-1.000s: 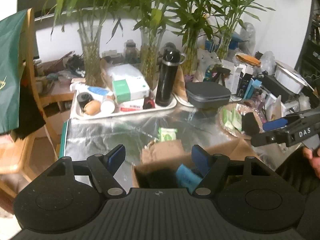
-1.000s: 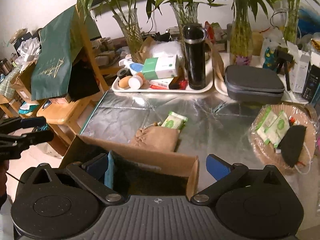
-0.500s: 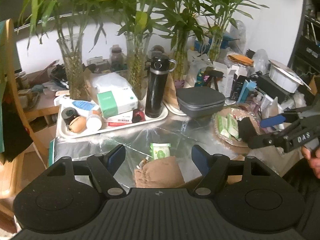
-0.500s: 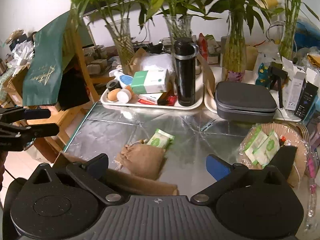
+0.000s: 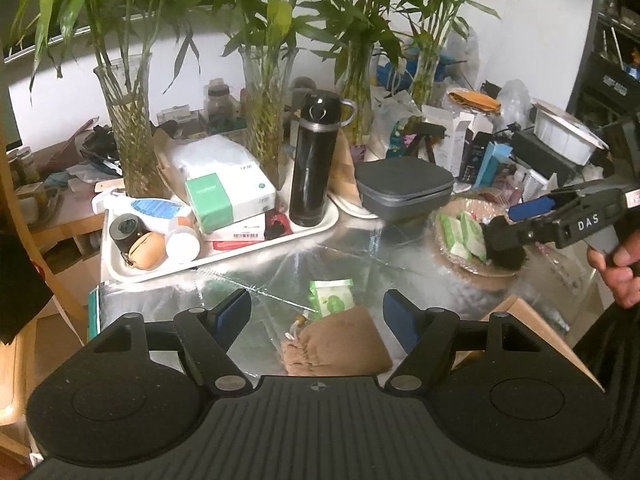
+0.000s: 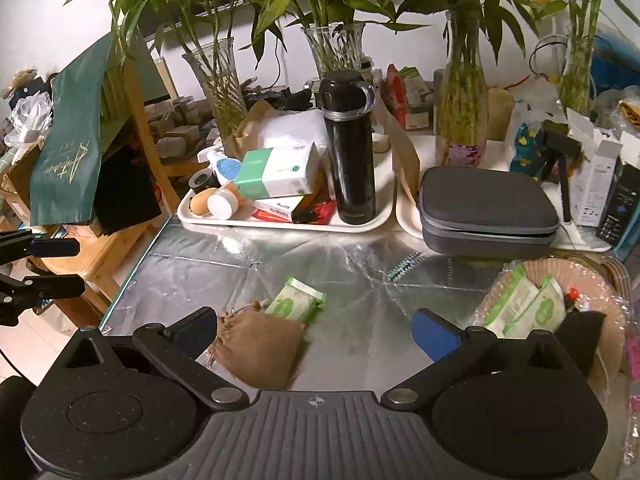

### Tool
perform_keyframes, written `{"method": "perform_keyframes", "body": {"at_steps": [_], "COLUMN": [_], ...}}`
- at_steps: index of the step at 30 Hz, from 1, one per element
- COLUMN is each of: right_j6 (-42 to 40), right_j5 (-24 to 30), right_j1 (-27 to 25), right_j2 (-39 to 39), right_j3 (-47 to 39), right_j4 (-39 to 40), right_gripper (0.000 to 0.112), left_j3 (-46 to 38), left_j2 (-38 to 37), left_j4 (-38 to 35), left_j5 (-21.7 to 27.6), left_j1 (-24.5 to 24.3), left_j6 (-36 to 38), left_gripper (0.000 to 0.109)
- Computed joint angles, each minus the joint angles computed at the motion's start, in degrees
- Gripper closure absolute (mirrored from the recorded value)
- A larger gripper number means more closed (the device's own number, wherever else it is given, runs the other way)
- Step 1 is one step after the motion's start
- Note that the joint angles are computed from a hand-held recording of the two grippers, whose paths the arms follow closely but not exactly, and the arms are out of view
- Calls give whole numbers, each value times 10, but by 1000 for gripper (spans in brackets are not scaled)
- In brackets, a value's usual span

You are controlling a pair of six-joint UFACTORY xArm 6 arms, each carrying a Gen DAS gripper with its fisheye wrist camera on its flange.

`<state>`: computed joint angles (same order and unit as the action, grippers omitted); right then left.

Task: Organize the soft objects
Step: 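Grasp the brown burlap drawstring pouch with the left gripper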

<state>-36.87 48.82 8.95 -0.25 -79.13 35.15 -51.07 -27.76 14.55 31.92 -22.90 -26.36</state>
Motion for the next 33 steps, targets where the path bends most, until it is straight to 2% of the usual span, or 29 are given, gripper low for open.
{"method": "perform_keyframes", "body": {"at_steps": [6, 8, 9, 12, 18, 22, 23, 26, 30, 33], "right_j6": [-24, -13, -12, -29, -31, -53, -60, -66, -47, -36], "right_j5": [-26, -11, -13, -24, -13, -21, -23, -19, -12, -2], "right_j1": [3, 2, 4, 5, 4, 15, 18, 22, 21, 20], "right_j2": [35, 51, 54, 63, 104, 117, 119, 130, 150, 166], "right_j3": [0, -14, -18, -24, -61, -65, -65, -75, -96, -112], "right_j4": [56, 48, 40, 50, 53, 36, 29, 17, 10, 6], "right_gripper": [10, 12, 15, 15, 15, 15, 15, 15, 15, 15], "left_j3": [22, 29, 33, 43, 56, 64, 63, 56, 42, 24], "left_j2": [16, 26, 31, 48, 90, 114, 121, 139, 163, 189], "left_j4": [-53, -81, -98, -146, -329, -465, -480, -519, -601, -591], "left_j5": [-39, -53, -61, -86, -129, -161, -167, -168, -152, -123], "left_j1": [28, 37, 42, 55, 76, 72, 70, 68, 69, 77], "left_j6": [43, 59, 72, 113, 240, 340, 354, 401, 503, 512], "left_gripper": [36, 36, 36, 36, 37, 37, 37, 38, 41, 50]}}
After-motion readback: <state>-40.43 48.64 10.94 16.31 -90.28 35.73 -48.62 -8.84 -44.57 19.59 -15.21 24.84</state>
